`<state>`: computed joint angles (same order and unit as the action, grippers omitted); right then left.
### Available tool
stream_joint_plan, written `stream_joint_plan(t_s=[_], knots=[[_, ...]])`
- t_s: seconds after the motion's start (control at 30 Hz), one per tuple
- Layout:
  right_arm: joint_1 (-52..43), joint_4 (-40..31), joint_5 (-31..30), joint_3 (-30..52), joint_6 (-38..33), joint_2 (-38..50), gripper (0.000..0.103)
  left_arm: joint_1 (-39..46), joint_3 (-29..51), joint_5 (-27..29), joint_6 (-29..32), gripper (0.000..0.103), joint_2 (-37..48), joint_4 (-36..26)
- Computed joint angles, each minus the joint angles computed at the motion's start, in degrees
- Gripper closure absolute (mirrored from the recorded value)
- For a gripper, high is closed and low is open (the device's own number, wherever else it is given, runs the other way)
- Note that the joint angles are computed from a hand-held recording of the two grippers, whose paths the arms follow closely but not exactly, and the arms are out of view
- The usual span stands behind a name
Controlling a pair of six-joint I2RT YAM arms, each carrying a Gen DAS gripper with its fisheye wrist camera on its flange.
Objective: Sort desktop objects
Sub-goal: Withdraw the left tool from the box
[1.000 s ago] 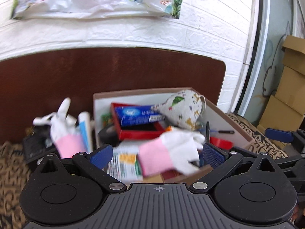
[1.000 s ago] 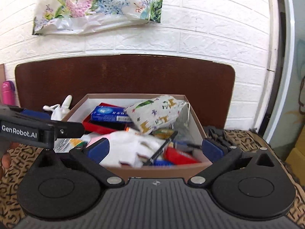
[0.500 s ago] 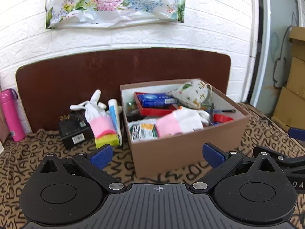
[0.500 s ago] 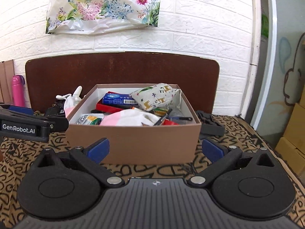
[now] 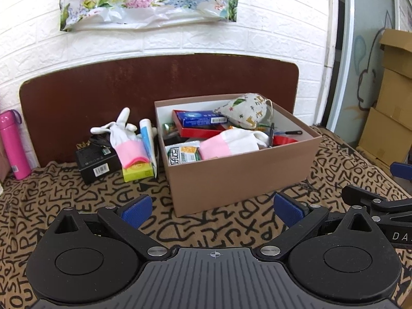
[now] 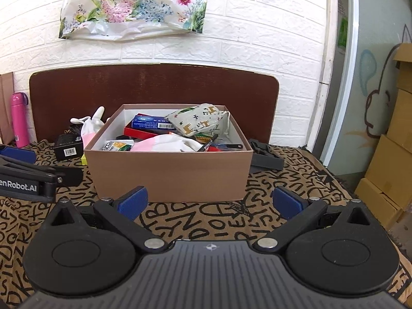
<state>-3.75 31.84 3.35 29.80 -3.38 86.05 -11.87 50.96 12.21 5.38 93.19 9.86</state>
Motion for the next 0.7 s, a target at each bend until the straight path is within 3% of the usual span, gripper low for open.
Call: stream_joint_plan(t_s=[0.7], knots=[[0.97, -0.91, 0.12, 1.82, -0.82, 2.2, 0.0, 0.86, 2.28, 1.25, -0.22, 0.0, 2.33, -2.57]])
